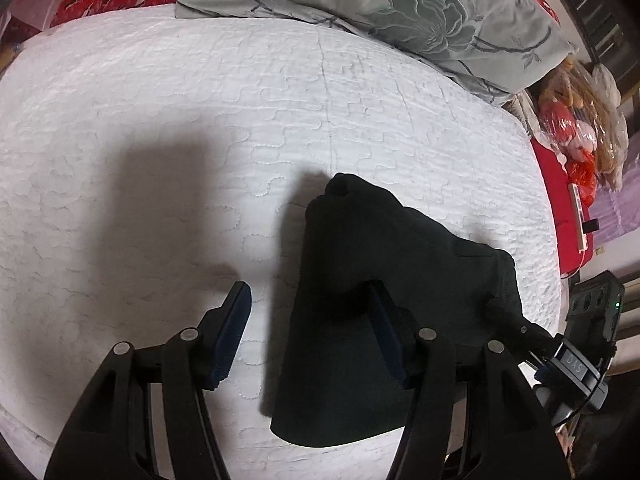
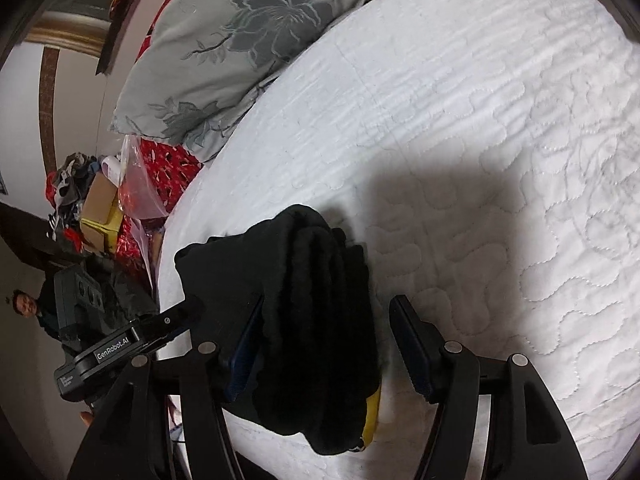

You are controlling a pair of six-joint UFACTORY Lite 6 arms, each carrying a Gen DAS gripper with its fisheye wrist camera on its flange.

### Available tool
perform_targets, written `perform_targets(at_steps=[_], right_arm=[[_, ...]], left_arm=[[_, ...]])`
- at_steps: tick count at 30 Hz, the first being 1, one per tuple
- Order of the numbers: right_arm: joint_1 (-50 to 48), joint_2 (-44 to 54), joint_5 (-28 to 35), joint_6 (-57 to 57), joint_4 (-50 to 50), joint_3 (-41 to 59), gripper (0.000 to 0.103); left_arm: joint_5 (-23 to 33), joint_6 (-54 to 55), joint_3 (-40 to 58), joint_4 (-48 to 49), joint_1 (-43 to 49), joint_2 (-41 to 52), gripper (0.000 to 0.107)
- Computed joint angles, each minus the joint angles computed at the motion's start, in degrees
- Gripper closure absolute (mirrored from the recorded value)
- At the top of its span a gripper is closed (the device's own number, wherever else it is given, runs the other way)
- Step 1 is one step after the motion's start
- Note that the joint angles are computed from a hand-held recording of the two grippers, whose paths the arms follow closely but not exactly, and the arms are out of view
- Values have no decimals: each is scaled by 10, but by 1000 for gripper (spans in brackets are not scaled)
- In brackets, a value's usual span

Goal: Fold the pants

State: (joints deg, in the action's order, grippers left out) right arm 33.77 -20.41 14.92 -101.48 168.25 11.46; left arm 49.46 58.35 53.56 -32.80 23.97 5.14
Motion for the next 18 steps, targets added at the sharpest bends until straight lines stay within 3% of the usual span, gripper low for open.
perform_targets(at_steps=[11, 12, 13, 14, 15, 16, 18], right_arm=[[5, 12, -7, -21, 14, 13, 38], [4, 16, -3, -17, 3, 15, 42], [2, 23, -2, -10, -16, 22, 58], [-3, 34, -2, 17, -58, 33, 65], [-3, 50, -20, 31, -90, 57, 68], [-1, 50, -40, 26, -98, 71, 71], [3, 37, -67, -33, -77, 95, 71]], left_arm=[[2, 11, -4, -6, 5, -3, 48], [16, 13, 5, -10, 8, 10, 48], [41, 12, 20, -15, 12, 28, 49], [76, 3, 43, -20, 20, 55, 65], [119, -15, 72, -30, 34, 86, 72], [140, -31, 89, -39, 47, 103, 72], [149, -40, 101, -61, 77, 114, 72]])
